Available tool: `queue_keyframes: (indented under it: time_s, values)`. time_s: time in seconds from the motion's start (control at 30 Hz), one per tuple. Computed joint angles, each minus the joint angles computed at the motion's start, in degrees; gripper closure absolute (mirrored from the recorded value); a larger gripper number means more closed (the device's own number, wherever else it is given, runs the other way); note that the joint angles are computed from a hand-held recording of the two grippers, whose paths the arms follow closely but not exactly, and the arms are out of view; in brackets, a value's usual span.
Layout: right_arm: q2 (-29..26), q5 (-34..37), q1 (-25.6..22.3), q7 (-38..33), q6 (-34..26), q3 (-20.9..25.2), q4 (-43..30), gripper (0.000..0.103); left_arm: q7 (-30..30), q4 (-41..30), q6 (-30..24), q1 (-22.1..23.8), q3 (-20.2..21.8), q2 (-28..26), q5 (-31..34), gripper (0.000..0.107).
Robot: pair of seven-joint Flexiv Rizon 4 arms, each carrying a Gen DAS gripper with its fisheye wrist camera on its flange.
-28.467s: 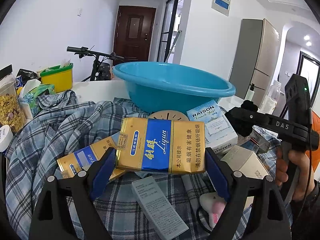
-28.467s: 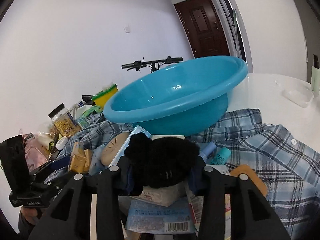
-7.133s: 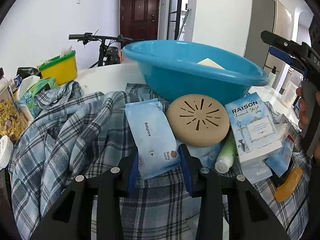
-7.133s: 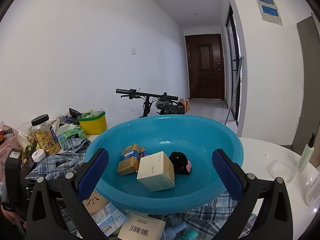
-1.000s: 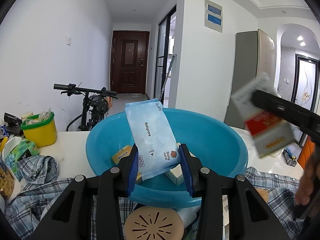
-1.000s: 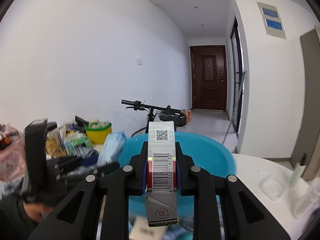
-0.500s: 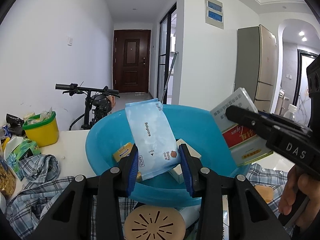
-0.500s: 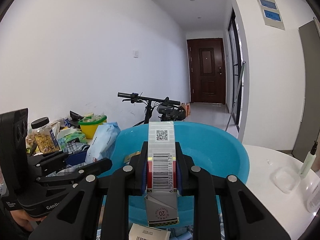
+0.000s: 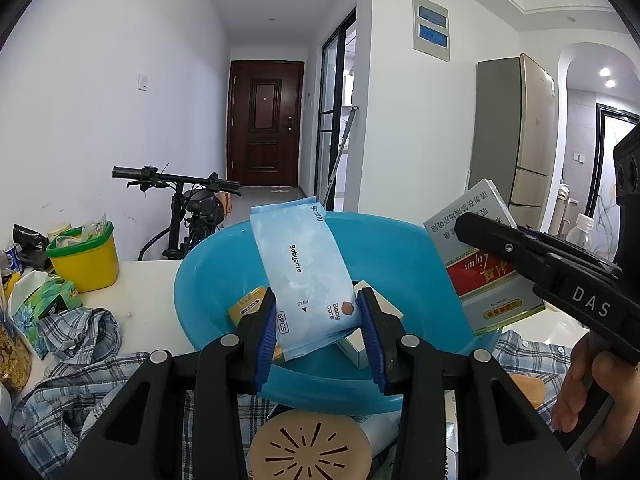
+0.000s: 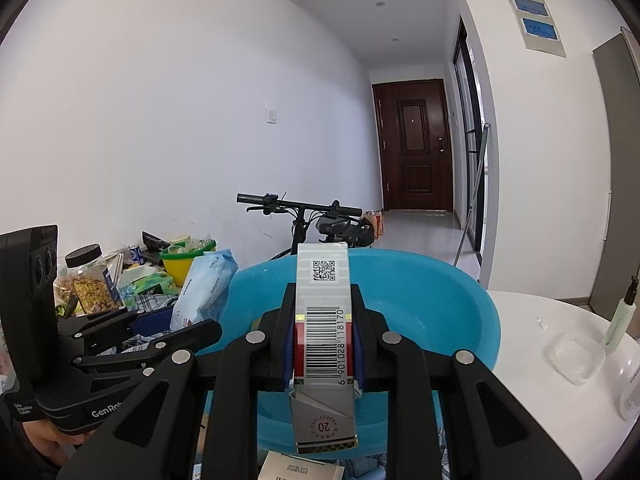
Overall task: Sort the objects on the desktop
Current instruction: 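Open the right gripper to drop the medicine box into the basin, then lower the wipes pack into the basin and open the left gripper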
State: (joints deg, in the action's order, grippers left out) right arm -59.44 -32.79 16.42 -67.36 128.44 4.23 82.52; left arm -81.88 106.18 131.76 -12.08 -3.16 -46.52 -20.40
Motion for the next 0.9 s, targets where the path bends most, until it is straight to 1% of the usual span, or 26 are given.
queue_keyframes:
  time_s: [0.07,0.13,0.17,0.2,0.23,0.27,0.33,0.53,0.73,0.9]
  values:
    - [-0.06,0.00,0.05,-0.09,0.32,0.07,0.01,0.082,0.05,-0.07,-0.12,-0.07,0.02,-0.03,-0.08,0.066]
    - [0.18,5.39,2.26,-2.32,2.50,-1.52,0.58,0.079,0.22,-0.10,-0.28,-0.33,0.21,-0.07,-0.54,0.066]
    - [0.28,7.73,3.20,-3.42,3.45,-2.15,0.78,0.057,0.25,-0.12,-0.36,-0.29,0.17,-0.07,-0.44,0.066]
    - [0.71,10.07,4.38,-4.57,3.11,-3.07,1.15,0.007,0.24,-0.16,-0.38,-0.27,0.15,-0.08,-0.42,0.066]
    - [1.22,13.54,6.09,-6.32,2.51,-4.53,1.53,0.002,0.23,-0.16,-0.39,-0.27,0.14,-0.08,-0.41,0.066]
    - [1.19,16.53,7.65,-8.63,3.58,-5.81,1.69,0.001,0.19,-0.16,-0.45,-0.16,0.04,-0.05,-0.18,0.066]
    - [1.36,15.66,7.36,-10.12,3.79,-5.14,2.01,0.001,0.23,-0.13,-0.17,-0.36,0.18,-0.07,-0.34,0.066]
    - [1.77,19.28,8.81,-14.02,3.06,-5.17,2.48,0.001,0.00,-0.01,0.15,-0.10,0.02,-0.07,0.10,0.066]
    - [1.72,16.74,6.39,-12.15,2.01,-2.64,2.21,0.001,-0.17,0.24,0.51,-0.25,0.03,0.02,-0.06,0.066]
    - [1.69,15.01,5.50,-10.91,1.94,-2.15,2.34,0.001,-0.37,0.61,1.01,-0.19,-0.04,0.29,0.13,0.066]
